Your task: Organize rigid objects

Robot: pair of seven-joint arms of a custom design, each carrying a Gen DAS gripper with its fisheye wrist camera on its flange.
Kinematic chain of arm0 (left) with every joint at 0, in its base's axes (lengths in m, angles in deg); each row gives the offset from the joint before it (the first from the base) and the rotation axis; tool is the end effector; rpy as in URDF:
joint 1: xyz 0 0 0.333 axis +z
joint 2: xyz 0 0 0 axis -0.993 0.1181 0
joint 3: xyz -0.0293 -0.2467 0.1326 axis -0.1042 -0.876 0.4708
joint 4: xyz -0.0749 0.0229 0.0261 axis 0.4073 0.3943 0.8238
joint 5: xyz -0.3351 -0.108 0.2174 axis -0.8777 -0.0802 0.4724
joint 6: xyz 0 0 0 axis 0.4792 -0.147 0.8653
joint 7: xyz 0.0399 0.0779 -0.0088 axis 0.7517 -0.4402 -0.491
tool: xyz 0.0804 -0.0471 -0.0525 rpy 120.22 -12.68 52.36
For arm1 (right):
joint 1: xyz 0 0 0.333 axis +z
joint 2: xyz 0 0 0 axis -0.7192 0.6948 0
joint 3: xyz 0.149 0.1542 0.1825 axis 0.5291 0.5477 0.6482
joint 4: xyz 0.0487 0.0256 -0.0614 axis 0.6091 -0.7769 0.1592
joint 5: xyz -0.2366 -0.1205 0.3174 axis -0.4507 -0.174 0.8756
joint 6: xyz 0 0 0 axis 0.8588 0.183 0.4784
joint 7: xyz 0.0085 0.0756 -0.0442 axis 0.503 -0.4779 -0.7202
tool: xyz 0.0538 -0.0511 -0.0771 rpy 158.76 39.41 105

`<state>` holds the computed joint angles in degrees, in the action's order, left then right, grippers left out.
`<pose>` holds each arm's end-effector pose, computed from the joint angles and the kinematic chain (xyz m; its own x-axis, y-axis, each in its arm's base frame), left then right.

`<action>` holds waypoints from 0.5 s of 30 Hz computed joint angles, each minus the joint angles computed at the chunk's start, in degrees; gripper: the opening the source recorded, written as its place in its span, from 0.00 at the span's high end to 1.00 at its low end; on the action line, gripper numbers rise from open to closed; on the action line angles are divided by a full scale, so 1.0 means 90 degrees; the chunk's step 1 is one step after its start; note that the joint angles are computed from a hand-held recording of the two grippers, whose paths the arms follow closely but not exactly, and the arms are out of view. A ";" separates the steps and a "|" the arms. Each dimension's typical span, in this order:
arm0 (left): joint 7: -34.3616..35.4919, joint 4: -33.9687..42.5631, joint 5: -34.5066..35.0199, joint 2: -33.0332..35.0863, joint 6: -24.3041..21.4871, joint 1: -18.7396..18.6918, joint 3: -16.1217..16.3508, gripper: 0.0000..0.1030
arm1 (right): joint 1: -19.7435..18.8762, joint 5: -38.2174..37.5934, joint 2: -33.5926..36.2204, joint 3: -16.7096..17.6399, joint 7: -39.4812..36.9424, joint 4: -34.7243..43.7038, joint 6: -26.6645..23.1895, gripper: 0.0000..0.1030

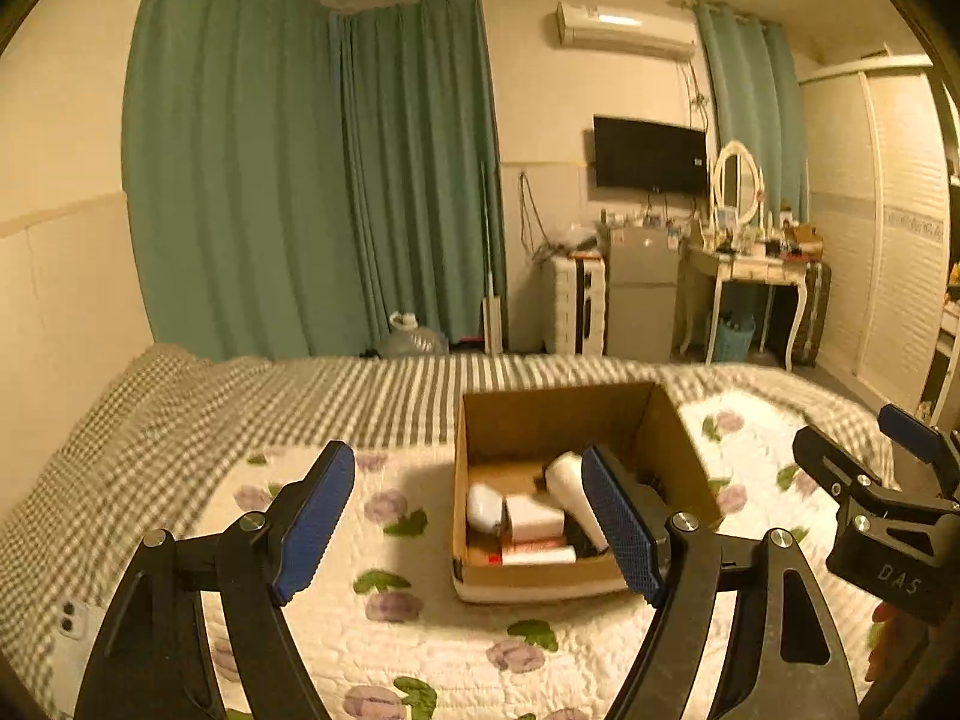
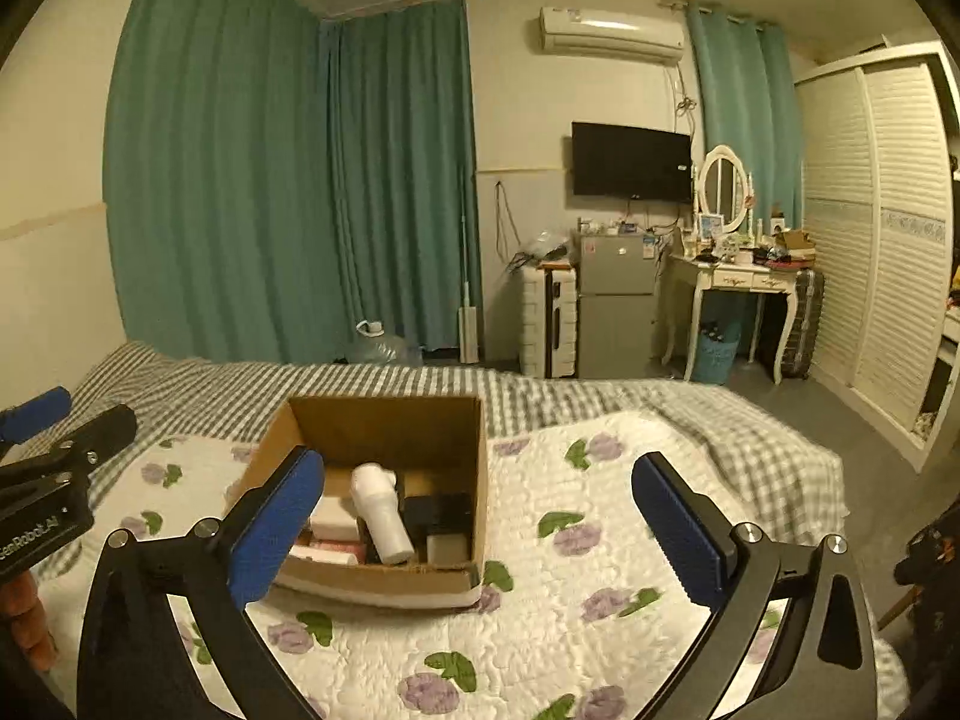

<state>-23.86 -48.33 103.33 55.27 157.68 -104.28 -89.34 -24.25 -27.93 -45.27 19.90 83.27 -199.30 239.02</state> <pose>0.4555 -0.3669 0.5105 0.2653 -0.9616 -0.0709 -0.4113 -0.0464 -0.9103 0.5492 0.2315 0.4631 0.2882 -0.9562 -0.0516 -0.3484 -0.0545 -0.9357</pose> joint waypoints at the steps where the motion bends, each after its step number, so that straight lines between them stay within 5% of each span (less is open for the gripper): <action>1: -0.0049 -0.0034 0.0008 0.0048 0.0068 0.0008 0.0011 0.22 | -0.0149 -0.0459 0.0127 0.0087 0.0342 -0.0030 0.0036 0.00; 15: -0.0076 -0.0240 -0.0042 0.0219 0.0255 -0.0078 0.0113 0.22 | 0.0027 -0.0224 0.0682 0.0040 -0.0160 0.0210 0.0040 0.00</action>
